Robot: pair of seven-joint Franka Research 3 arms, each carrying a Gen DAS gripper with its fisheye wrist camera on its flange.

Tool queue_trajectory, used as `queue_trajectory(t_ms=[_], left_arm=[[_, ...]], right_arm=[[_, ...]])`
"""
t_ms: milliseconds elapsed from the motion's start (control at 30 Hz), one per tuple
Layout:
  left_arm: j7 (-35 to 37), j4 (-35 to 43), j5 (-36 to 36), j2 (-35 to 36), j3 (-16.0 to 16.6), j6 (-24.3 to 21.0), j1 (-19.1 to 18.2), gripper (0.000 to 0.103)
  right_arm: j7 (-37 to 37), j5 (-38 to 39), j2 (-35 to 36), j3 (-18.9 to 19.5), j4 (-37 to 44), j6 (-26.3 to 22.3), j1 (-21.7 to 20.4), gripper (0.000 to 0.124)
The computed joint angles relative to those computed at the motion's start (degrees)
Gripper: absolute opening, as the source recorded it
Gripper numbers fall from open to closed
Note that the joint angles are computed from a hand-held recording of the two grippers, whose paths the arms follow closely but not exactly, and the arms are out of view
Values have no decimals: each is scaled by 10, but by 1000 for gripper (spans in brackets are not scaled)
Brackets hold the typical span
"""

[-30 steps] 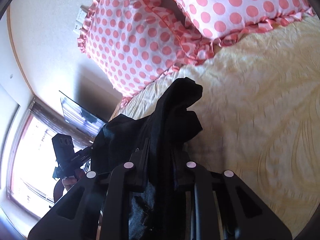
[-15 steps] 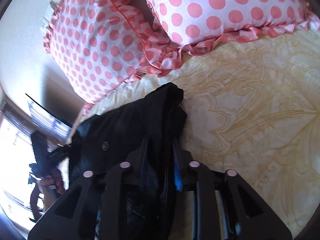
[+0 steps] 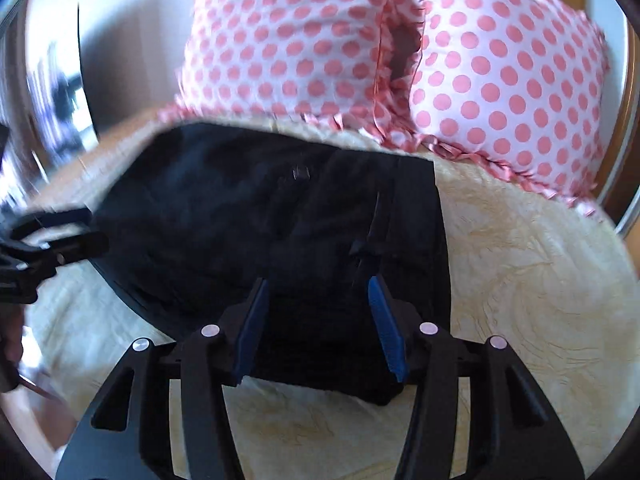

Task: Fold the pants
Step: 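Release the trousers from the right tool and pull both tools back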

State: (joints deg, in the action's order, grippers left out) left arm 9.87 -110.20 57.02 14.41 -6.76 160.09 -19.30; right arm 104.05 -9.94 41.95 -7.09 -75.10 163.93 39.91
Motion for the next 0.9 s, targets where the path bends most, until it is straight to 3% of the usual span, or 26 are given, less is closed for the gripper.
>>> queue_trajectory(t_ms=[67, 167, 300, 400, 500, 533, 567, 700, 833, 900], left_arm=[[-18, 16, 25, 19, 6, -34, -15, 95], [-26, 23, 26, 23, 4, -61, -20, 96], [-7, 31, 7, 26, -3, -87, -20, 99], [-18, 30, 15, 23, -3, -99, -25, 101], [-41, 24, 35, 18, -2, -107, -29, 101], [-50, 22, 43, 16, -2, -113, -32, 101], [-57, 20, 49, 14, -3, -118, -33, 101], [-72, 10, 60, 5, -11, -127, -32, 101], [-71, -4, 60, -4, -20, -136, -30, 101], [-75, -20, 57, -13, -25, -132, -30, 101]], right_arm=[[53, -32, 4, -54, -8, 4, 43, 54], [110, -62, 7, -87, -8, -6, 69, 54], [125, -72, 6, -62, 3, -27, 50, 56], [126, -68, 0, -41, -4, -15, 32, 61], [137, -58, -24, -32, -50, 32, 26, 78], [141, -56, -33, -34, -69, 51, 30, 90], [153, -60, -38, -53, -81, 61, 47, 96], [233, -109, -53, -158, -125, 89, 137, 97], [313, -125, -71, -234, -181, 118, 201, 97], [362, -137, -75, -297, -217, 134, 260, 97]])
